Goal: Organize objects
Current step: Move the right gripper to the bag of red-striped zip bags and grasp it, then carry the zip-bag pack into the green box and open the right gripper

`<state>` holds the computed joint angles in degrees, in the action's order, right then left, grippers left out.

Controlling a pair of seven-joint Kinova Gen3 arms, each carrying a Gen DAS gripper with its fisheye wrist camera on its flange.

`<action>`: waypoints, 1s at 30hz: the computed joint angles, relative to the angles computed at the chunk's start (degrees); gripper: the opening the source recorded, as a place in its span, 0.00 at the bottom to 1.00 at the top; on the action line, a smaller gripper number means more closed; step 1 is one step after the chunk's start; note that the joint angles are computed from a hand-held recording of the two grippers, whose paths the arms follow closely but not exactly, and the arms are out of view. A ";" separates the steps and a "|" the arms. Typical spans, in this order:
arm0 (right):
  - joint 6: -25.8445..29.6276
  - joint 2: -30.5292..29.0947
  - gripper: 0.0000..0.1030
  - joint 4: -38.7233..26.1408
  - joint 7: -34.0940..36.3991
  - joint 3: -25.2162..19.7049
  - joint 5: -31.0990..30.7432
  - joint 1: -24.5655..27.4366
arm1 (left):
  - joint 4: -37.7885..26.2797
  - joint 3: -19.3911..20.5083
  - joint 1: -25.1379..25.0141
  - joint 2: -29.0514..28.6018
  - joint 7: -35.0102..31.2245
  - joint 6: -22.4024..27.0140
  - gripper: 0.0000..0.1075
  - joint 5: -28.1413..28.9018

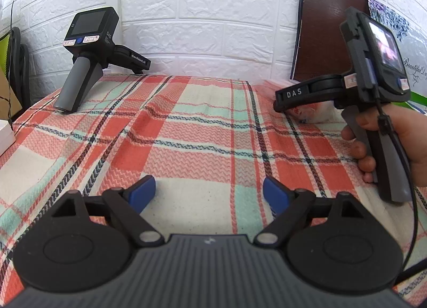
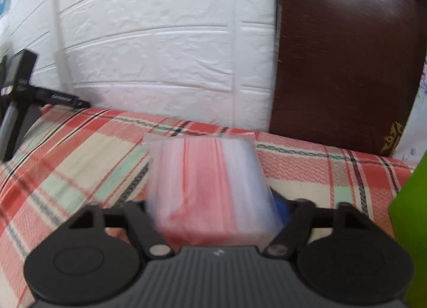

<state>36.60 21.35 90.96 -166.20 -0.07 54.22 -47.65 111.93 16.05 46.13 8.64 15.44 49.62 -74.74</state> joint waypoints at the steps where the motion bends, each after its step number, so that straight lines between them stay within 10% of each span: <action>1: 0.17 -0.37 0.63 0.32 0.02 -0.11 0.07 -0.22 | -0.02 0.02 0.02 0.02 0.00 0.08 0.83 0.03; 11: 5.89 -10.50 0.62 13.90 -12.15 -9.38 8.54 -3.49 | -0.10 -0.01 0.07 0.12 -0.60 0.34 0.83 0.22; 16: 15.85 -17.09 0.61 21.68 -17.25 -21.92 8.85 -4.22 | -0.57 0.08 0.25 0.37 -1.81 1.08 0.84 0.71; 25: 35.20 -21.74 0.74 26.01 -33.00 -30.72 2.49 -16.75 | -4.49 -5.82 6.21 1.33 -9.04 3.76 0.89 7.41; 30: 35.62 -23.99 0.89 28.12 -36.15 -32.70 1.66 -17.42 | -4.77 3.62 -1.06 -5.04 -12.29 -0.49 0.88 19.06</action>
